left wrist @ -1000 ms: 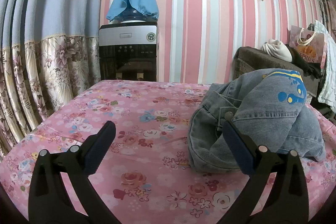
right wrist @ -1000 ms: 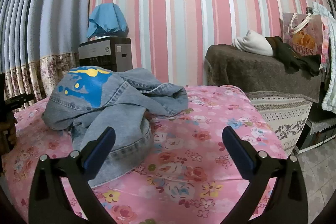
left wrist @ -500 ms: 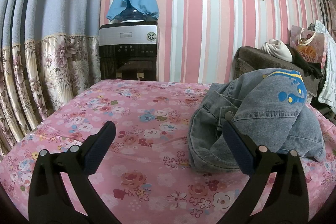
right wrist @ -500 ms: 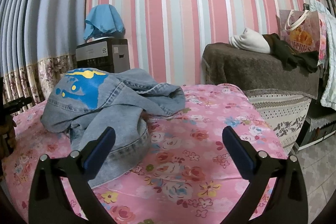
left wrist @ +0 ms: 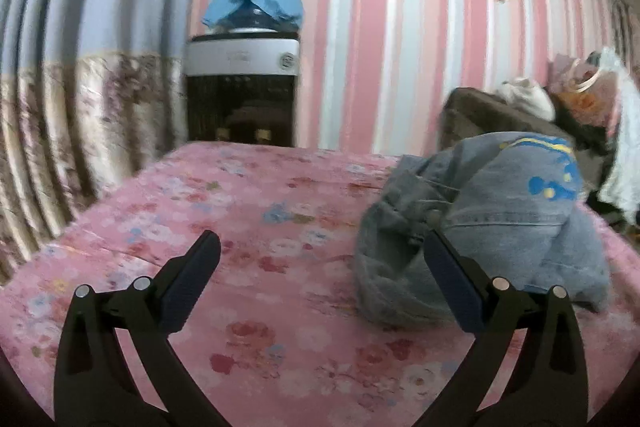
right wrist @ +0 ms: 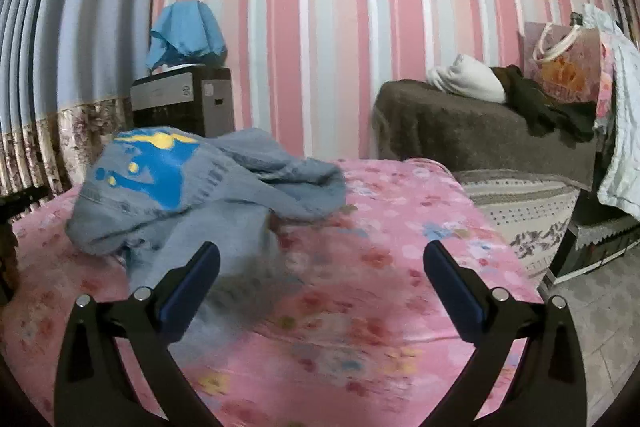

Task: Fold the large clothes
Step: 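Move both grippers toward the crumpled denim jacket on the bed, then grasp the denim jacket with the right gripper while the left gripper grasps another part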

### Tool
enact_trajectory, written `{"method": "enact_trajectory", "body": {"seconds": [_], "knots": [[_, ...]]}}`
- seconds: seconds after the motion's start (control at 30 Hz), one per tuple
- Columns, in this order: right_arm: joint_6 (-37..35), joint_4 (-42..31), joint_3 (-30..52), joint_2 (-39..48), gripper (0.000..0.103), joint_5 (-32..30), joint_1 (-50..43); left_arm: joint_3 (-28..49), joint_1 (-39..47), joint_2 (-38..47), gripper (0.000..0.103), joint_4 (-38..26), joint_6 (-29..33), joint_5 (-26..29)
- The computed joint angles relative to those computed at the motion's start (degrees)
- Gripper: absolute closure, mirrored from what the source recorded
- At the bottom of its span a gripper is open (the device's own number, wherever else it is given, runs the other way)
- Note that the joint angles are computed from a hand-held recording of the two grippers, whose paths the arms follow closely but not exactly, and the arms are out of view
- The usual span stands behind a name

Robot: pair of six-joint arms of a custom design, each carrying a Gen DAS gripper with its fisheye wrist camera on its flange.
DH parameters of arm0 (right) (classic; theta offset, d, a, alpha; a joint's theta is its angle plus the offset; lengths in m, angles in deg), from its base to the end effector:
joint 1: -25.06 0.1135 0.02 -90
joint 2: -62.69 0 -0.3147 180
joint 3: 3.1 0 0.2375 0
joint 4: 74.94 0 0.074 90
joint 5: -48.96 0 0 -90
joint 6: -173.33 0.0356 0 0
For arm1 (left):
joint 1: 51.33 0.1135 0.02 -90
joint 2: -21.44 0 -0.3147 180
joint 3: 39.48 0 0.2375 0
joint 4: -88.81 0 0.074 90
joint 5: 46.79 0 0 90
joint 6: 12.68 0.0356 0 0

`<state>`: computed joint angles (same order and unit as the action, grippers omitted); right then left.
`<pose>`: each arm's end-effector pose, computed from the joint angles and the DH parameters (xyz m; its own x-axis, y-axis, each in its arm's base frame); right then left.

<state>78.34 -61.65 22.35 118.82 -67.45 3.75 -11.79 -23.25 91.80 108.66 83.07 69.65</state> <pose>0.1454 -0.0397 0.2220 -0.2713 0.0222 -0.9622 -0.0939 0.9944 0.0494 0.1720 0.0738 0.2079 -0.3464 -0.0831 -0.9344 -0.0248 0.9965 -0.0795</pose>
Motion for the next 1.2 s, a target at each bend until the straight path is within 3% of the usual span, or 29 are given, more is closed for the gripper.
{"method": "enact_trajectory", "body": {"seconds": [0.03,0.1,0.23,0.27,0.3,0.4,0.6,0.67,0.7,0.73,0.9,1.07,1.2], "knots": [[1.35,-0.94,0.68,-1.36,0.002,3.35,4.12,1.4,0.28,0.02,0.003,-2.78,0.79,1.58],[3.74,-2.62,2.58,-2.2,0.002,9.73,12.93,4.55,-2.5,-0.64,0.003,-8.22,2.44,-0.74],[6.21,-5.93,8.44,2.82,0.002,17.1,26.03,10.56,-9.55,-1.81,0.003,-13.38,3.32,-5.17],[6.87,-5.87,10.09,5.03,0.002,16.85,27.81,11.47,-12.02,-1.22,0.003,-12.59,4.23,-7.21],[7.34,-5.1,10.89,6.51,0.002,16.68,28.9,15.04,-14.16,0.06,0.003,-16.33,3.87,-8.74],[9.18,-3.11,14.27,12.41,0.002,17.87,32.01,20.58,-17.04,4.42,0.003,-19.74,3.48,-10.71],[9.3,-3.84,21.45,23.42,0.002,15.42,34.1,21.4,-17.72,8.04,0.003,-15.86,0.38,-10.81],[7.46,-1.51,20.83,25.05,0.044,13.97,34.52,21.02,-17.16,9.15,0.003,-14.81,0.03,-10.58],[6.69,-0.94,20.14,25.0,0.073,16.3,35.12,20.63,-17.31,9.45,0.003,-13.96,-0.01,-11.01],[5.92,0.71,18.85,24.58,0.078,17.83,35.24,20.35,-17.4,9.81,0.003,-13.27,0.08,-11.47],[2.36,1.28,13.89,19.18,0.096,14.59,31.06,20.46,-17.57,10.26,0.003,-13.82,1.11,-12.88],[-1.5,-5.41,11.58,5.76,0.098,11.38,19.83,23.42,-19.39,9.29,0.003,-16.79,0.49,-13.08],[-4.1,-8.37,10.92,1.51,0.098,5.69,7.39,26.68,-24.52,8.37,0.003,-19.61,0.43,-14.22]]}}
